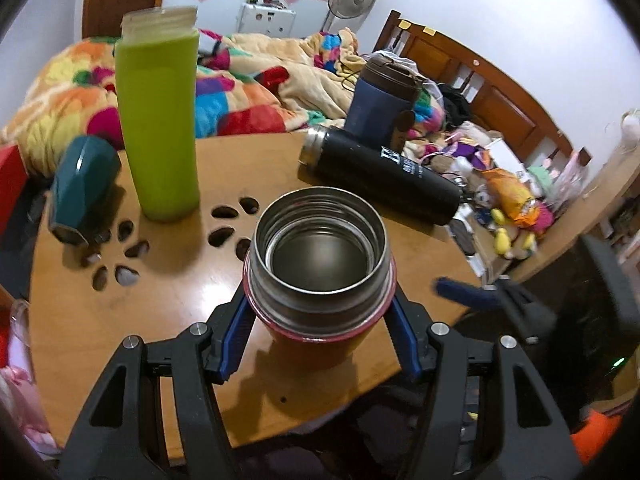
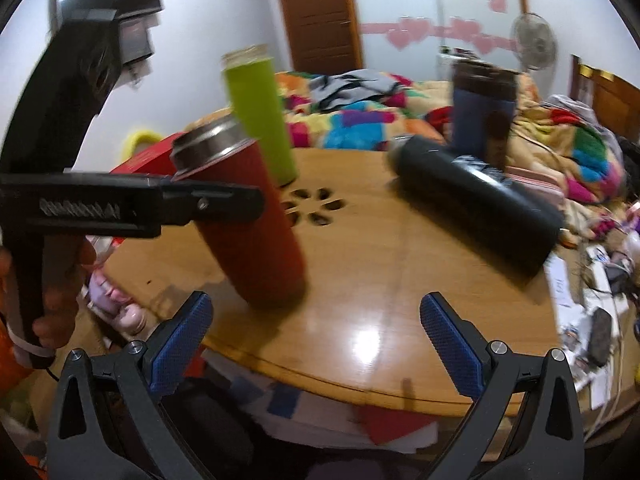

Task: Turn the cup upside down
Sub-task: 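Close the left tool around the red thermos cup body, then tip the held red cup over, rotating it rim-down with the left tool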

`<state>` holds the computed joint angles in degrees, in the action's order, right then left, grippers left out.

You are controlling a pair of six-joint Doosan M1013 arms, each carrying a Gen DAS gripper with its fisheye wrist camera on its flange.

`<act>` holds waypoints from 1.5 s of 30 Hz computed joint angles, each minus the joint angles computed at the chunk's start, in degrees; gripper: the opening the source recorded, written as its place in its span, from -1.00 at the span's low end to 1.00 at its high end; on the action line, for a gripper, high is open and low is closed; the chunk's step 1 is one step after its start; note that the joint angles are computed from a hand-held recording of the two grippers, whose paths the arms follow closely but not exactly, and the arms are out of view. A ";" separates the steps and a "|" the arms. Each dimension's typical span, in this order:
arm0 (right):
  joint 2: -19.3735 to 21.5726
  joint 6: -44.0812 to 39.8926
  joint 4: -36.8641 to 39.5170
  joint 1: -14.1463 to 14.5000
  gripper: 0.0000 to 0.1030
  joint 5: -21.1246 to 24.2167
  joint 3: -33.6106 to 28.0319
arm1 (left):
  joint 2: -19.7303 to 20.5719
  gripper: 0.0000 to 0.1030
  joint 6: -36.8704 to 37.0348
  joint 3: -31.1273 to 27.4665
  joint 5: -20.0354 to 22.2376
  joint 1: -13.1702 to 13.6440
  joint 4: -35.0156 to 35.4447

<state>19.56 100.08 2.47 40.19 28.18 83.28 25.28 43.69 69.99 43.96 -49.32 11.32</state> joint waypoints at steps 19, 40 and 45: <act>5.26 -22.71 16.82 0.05 0.18 1.02 -5.44 | -1.31 0.23 -0.98 3.59 -5.96 1.83 -4.52; 4.14 -23.00 19.71 -0.25 0.14 1.81 -4.09 | -0.38 0.50 -15.67 4.41 -3.60 0.54 8.69; 4.16 -23.81 20.62 -0.23 0.14 1.84 -3.99 | -0.36 0.56 -17.29 4.54 -2.05 0.46 9.17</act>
